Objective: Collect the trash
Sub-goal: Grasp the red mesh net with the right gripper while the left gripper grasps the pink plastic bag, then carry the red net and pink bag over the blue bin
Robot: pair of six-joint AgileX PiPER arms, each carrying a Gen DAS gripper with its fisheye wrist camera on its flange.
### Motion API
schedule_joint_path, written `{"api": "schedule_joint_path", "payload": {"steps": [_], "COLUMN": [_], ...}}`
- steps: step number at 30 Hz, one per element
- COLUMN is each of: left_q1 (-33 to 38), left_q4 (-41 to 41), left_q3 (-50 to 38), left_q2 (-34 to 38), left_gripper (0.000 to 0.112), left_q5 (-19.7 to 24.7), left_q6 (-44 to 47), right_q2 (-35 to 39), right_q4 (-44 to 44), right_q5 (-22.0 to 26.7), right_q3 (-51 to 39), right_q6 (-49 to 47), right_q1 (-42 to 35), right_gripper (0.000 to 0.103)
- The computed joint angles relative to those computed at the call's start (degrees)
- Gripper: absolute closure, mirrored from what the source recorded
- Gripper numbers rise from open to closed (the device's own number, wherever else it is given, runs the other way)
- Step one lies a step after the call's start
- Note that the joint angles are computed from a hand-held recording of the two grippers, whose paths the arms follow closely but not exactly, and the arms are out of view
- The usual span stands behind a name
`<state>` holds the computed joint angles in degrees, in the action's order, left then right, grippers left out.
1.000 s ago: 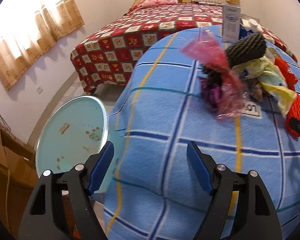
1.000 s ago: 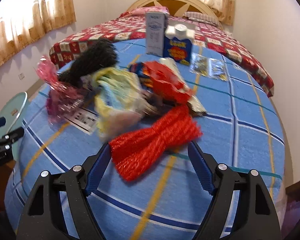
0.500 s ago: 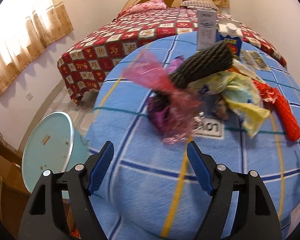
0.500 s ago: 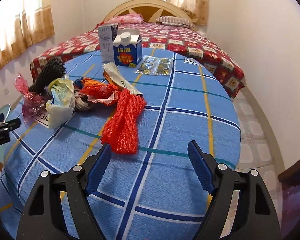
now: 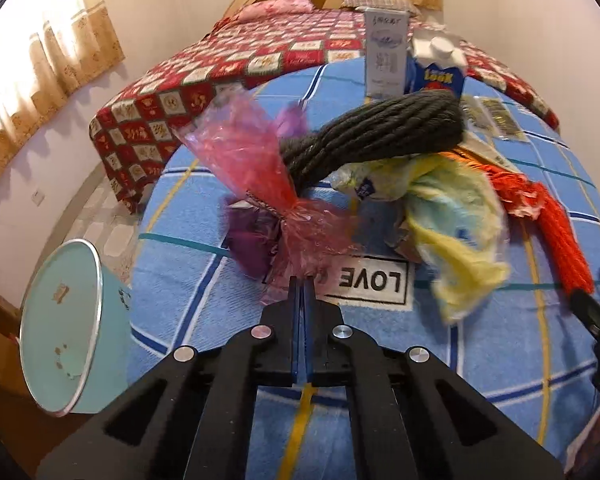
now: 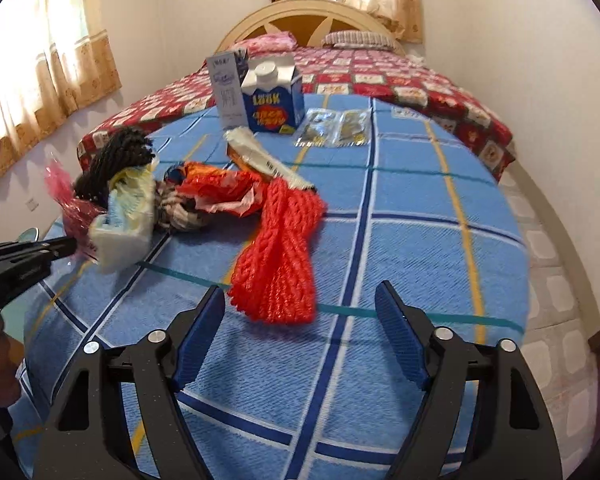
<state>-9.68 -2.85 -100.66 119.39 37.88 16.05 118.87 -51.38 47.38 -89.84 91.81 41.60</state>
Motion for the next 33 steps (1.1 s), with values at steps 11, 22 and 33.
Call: {"api": "schedule_joint_path", "payload": {"steps": [11,22,33], "left_q1": [5.17,12.25,19.37], "left_q4": [-6.51,-4.37,0.10], "left_q3": [10.25,12.00,7.19], "left_q2": [-10.01,-12.24,-8.68], "left_gripper": [0.111,0.111,0.111], "left_q5": [-2.81,-3.22,-1.90], "left_q6": [11.50,14.34,11.93], "right_q2": [-0.94,-1.94,7.84], "right_q4": [0.13,-6.68,-4.41], "right_q5": [-3.41,2.67,2.31], "right_q3": [1.79,-1.50,-22.31], "right_q6": [-0.47,1.42,-13.06], "right_q1": [0.19,4.69,7.58], "right_gripper": [0.084,0.084,0.084]}}
